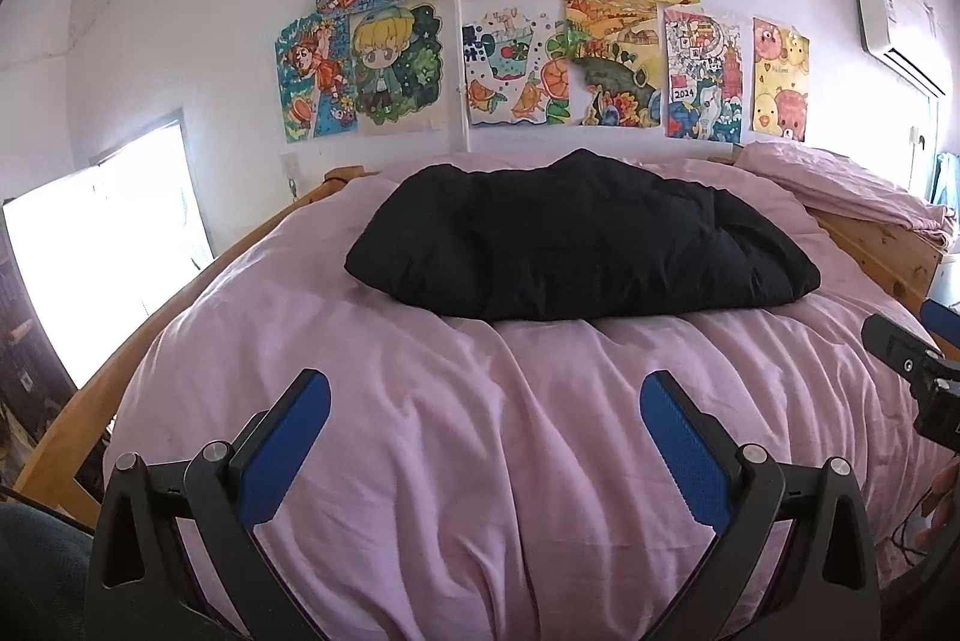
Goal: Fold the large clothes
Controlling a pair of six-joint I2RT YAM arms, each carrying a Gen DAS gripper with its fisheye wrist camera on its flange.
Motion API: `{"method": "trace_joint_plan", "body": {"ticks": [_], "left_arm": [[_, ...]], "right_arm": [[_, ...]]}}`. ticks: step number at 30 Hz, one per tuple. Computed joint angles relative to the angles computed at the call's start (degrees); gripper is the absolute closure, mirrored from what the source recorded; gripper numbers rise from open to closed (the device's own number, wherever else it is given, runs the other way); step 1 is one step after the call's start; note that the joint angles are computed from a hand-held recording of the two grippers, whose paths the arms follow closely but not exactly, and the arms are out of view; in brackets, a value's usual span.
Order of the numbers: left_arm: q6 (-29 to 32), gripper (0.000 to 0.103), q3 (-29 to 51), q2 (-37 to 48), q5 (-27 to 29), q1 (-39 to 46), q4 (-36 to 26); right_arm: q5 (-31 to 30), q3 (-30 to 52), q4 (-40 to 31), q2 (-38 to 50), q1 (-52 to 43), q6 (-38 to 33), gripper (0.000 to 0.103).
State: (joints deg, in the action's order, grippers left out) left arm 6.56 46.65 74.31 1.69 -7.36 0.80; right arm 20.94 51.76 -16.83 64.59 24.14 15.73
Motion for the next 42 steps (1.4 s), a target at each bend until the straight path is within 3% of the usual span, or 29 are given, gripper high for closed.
{"method": "trace_joint_plan", "body": {"ticks": [42], "left_arm": [[-0.4, 0.001, 0.28, 0.83, -0.79, 1.04, 0.75]], "right_arm": [[-0.98, 0.19, 0.11, 0.65, -0.51, -0.23, 0.0]]}}
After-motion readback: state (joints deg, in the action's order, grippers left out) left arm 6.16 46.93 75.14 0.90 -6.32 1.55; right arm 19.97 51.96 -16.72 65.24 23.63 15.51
